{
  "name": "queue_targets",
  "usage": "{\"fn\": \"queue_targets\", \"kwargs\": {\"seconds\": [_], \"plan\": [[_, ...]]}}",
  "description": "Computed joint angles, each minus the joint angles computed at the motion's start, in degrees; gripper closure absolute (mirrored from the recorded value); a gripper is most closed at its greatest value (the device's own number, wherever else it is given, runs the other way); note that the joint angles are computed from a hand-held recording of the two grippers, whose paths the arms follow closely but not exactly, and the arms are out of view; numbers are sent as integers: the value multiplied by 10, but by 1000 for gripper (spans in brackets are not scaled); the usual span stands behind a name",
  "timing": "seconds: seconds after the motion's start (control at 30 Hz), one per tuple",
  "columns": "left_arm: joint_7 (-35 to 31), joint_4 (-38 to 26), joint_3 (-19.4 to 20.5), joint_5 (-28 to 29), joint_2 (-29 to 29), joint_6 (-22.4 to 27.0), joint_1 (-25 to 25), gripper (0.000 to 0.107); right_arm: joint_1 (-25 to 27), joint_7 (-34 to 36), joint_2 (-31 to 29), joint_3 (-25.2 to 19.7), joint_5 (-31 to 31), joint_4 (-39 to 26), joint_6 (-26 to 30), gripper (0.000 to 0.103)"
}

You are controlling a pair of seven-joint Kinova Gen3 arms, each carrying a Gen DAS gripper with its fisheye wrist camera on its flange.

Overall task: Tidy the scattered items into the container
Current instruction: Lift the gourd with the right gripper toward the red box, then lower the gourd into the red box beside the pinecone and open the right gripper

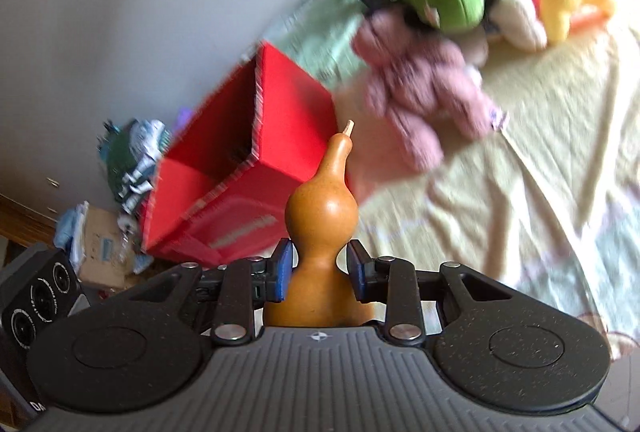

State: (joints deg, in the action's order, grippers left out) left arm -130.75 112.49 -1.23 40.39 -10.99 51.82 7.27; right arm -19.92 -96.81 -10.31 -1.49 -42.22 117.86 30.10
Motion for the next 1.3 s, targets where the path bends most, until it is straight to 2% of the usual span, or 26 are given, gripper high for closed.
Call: {"fn": "queue_targets", "kwargs": {"seconds": [0.17, 0.37, 0.5, 0.67, 0.83, 0.9, 0.93, 1.03, 1.1, 1.17, 1.23, 1.3], "plan": [[-30, -17, -20, 20, -11, -6, -8, 44, -24, 53, -11, 20, -45, -1, -37, 71], [-51, -57, -48, 18, -22, -5, -22, 44, -46, 154, 20, 37, -117, -49, -50, 71], [-70, -90, -71, 21, -15, 14, -42, 44, -40, 197, 47, 9, -137, -90, -66, 71], [-105, -105, -83, 23, -2, 4, -67, 44, -31, 237, 90, -28, -161, -137, -87, 71], [-149, -117, -107, 61, 31, 26, -108, 44, -13, 269, 140, -76, -185, -176, -107, 71], [-171, -125, -112, 79, 50, 39, -129, 44, 1, 256, 164, -106, -165, -198, -117, 71], [-179, -131, -112, 85, 59, 47, -140, 44, -6, 237, 176, -105, -141, -212, -118, 71], [-186, -157, -105, 80, 86, 69, -171, 44, -61, 179, 208, -62, -72, -255, -110, 71], [-187, -172, -98, 76, 104, 76, -191, 44, -60, 141, 235, -70, -26, -292, -93, 71], [-183, -185, -91, 74, 123, 88, -213, 44, -54, 116, 265, -73, 6, -337, -51, 71], [-175, -192, -82, 72, 141, 95, -232, 44, -36, 87, 300, -99, 50, -390, -4, 71], [-163, -197, -72, 63, 158, 99, -247, 44, -47, 63, 327, -89, 81, -435, 40, 71]]}}
